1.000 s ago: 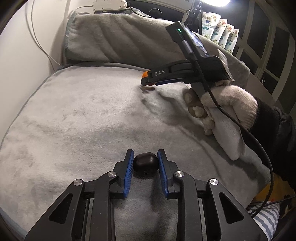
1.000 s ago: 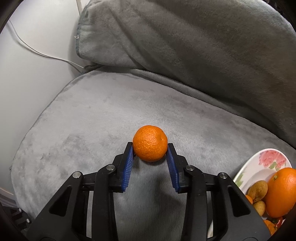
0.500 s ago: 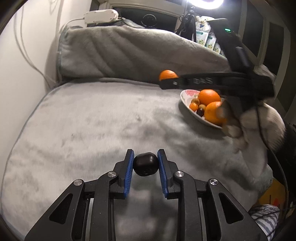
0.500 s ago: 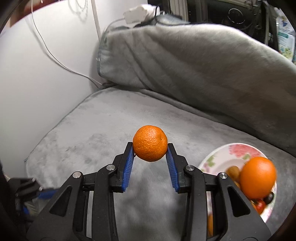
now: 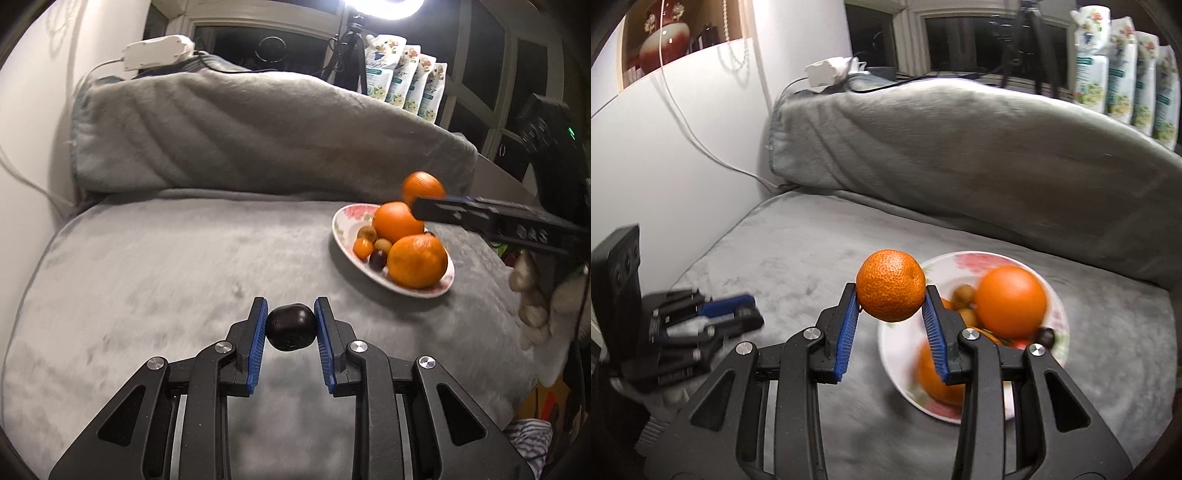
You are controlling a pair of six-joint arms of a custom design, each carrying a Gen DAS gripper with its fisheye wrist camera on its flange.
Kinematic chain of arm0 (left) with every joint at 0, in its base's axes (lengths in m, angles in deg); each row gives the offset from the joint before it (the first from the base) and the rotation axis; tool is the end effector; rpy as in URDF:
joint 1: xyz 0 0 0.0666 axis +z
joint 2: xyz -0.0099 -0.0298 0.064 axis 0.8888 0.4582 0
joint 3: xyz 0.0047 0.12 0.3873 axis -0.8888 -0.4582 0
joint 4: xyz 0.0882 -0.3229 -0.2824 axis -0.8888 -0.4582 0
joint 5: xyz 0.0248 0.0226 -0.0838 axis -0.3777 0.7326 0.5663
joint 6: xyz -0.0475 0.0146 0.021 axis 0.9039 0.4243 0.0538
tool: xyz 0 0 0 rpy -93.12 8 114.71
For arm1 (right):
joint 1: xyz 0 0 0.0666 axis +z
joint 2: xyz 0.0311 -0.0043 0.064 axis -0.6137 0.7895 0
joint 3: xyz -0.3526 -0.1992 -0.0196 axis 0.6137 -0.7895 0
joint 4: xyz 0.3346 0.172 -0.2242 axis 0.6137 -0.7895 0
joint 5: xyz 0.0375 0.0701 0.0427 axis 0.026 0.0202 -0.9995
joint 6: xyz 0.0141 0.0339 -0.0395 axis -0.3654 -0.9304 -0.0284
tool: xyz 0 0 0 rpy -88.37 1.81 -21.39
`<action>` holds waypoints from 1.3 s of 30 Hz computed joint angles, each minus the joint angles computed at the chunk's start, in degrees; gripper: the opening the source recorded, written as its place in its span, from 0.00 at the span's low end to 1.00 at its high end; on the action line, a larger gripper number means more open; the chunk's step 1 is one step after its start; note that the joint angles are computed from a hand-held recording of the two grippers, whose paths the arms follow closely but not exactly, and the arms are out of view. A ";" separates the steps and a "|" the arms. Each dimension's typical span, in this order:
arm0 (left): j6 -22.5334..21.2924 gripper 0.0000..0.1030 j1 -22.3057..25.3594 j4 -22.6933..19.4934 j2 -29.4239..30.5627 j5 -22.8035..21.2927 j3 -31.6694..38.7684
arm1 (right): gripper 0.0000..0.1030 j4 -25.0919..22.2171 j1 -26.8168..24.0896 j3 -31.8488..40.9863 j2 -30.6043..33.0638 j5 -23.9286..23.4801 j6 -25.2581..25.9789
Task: Organize fruits
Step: 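Carry the tangerine in the right gripper and plum in the left over the plate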
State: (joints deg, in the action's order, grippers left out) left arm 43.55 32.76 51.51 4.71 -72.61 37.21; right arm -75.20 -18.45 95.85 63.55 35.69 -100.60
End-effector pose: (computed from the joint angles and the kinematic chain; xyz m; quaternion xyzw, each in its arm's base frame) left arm 0.3940 -0.2374 0.3922 0.2737 0.8606 -0.2149 0.3719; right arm 0.3225 0.1097 0.4166 -0.0298 0.9088 0.0788 0.4086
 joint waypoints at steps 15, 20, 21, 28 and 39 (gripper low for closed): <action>-0.77 0.24 -4.54 0.30 7.95 1.96 7.78 | 0.36 -1.76 -8.40 -0.41 -1.40 -3.75 3.44; -0.87 0.24 -5.76 0.08 9.39 2.06 8.99 | 0.36 -0.75 -8.98 0.86 1.88 -5.40 4.66; -0.76 0.24 -5.91 0.05 9.53 2.16 9.10 | 0.36 -0.59 -9.16 1.10 2.64 -5.83 4.77; -0.28 0.24 -6.80 -0.56 11.23 2.82 10.51 | 0.36 -0.41 -10.07 2.20 5.75 -7.82 5.51; 0.38 0.24 -7.82 -1.08 12.75 3.55 11.50 | 0.36 -0.93 -9.91 3.51 7.19 -7.23 6.33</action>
State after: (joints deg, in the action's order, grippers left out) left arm 43.93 24.94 50.44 17.47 -69.05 48.71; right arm -76.13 -28.36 99.36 70.74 28.46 -94.27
